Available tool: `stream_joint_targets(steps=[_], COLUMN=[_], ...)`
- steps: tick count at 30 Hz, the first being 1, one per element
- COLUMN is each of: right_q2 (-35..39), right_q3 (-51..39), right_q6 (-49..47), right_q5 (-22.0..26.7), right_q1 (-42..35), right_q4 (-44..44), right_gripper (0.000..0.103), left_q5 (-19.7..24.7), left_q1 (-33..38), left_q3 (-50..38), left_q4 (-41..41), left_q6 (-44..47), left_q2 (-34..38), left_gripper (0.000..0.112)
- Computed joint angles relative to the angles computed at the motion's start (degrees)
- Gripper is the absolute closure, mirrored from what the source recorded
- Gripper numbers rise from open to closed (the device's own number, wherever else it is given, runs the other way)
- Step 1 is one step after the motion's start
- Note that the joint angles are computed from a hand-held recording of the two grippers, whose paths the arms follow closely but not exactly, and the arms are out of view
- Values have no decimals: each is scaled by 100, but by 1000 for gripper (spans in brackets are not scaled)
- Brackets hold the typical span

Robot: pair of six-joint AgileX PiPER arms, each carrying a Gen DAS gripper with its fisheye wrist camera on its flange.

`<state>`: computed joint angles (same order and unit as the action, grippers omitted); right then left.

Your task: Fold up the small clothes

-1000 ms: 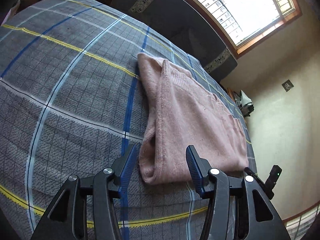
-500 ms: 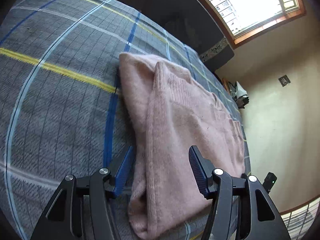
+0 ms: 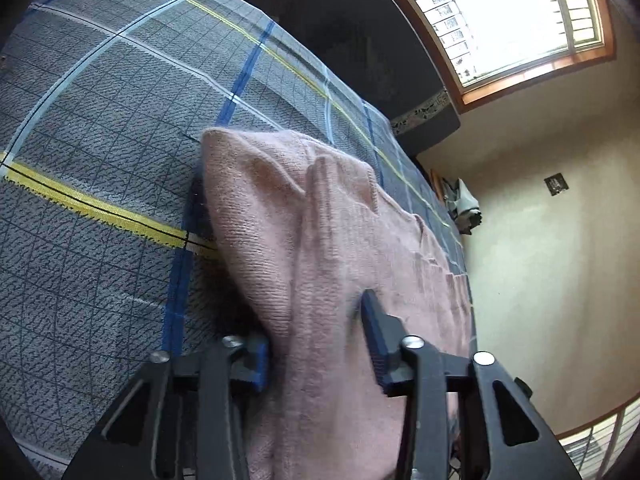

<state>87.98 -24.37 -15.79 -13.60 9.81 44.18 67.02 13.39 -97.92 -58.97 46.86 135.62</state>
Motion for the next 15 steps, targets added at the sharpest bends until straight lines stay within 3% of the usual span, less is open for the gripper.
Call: stream_joint_targets(steps=[7,12,15], right_q2=[-85,-378,-393], right_q3=[103,470,388], right_q6=[629,1518,819], right_q5=[-43,-570,-644], right_q1=[-66,-56,210], right_q4=[-602,-1146,-477], right_gripper=[12,12,12], left_q5=[-552,-1255,-1892], left_q1=[-131,-462,-731], left_q3=[496,922,1336], left_q4=[15,338,547], left_q6=[91,15,92], left_q2=[-427,-1003,-1460], left_gripper=[92,92,92])
